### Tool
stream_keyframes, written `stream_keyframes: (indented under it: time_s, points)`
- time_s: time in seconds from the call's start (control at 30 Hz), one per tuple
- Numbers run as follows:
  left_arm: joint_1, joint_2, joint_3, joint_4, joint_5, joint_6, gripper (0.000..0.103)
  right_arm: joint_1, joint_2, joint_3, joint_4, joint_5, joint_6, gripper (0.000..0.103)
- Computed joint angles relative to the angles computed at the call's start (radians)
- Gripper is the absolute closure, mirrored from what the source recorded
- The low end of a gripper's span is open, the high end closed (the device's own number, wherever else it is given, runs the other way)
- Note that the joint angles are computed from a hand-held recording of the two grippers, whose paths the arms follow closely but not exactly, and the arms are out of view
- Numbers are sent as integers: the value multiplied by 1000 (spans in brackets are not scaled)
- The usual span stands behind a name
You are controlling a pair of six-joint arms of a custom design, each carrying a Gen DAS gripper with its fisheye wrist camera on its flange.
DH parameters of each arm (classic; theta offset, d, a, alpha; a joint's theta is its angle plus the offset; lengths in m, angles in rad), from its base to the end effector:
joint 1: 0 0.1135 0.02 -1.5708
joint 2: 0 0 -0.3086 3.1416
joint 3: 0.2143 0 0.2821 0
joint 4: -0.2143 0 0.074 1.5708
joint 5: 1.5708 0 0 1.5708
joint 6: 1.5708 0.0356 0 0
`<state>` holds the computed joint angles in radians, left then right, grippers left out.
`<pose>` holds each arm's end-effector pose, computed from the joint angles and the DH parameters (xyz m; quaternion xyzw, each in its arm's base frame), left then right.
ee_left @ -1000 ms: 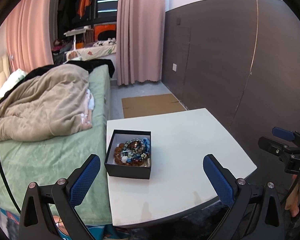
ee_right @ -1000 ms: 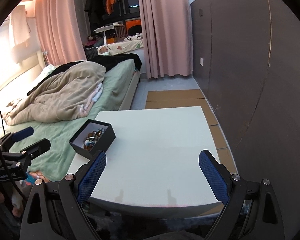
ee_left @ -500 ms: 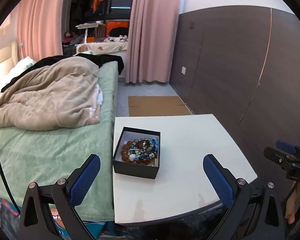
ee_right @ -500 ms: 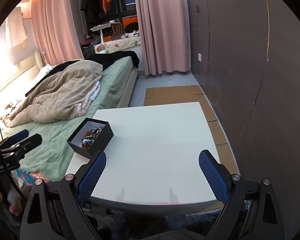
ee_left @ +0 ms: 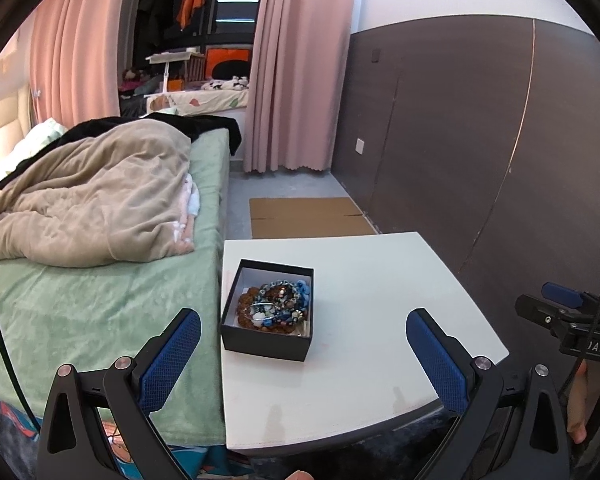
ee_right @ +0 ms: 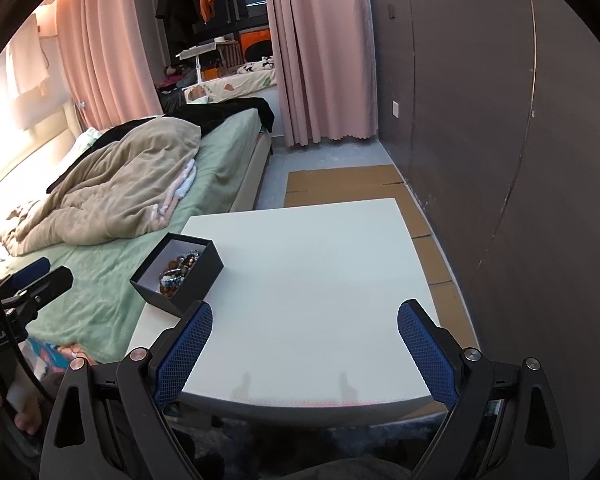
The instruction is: Organize jewelry
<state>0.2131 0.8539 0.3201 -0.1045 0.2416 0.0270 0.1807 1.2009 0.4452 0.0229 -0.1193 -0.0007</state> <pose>0.1702 0.0281 0.1928 -0.0284 0.8879 -0.0534 0.4559 0.2269 0.0458 0.1827 -0.1067 0.9059 0.0907 0.3996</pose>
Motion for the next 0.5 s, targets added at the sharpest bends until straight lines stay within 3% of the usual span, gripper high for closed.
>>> stream_keyframes:
  time_s: [0.5]
  points:
    - [-55, -10, -3, 5, -67, -6, 1, -2, -16, -9, -6, 0, 12, 9]
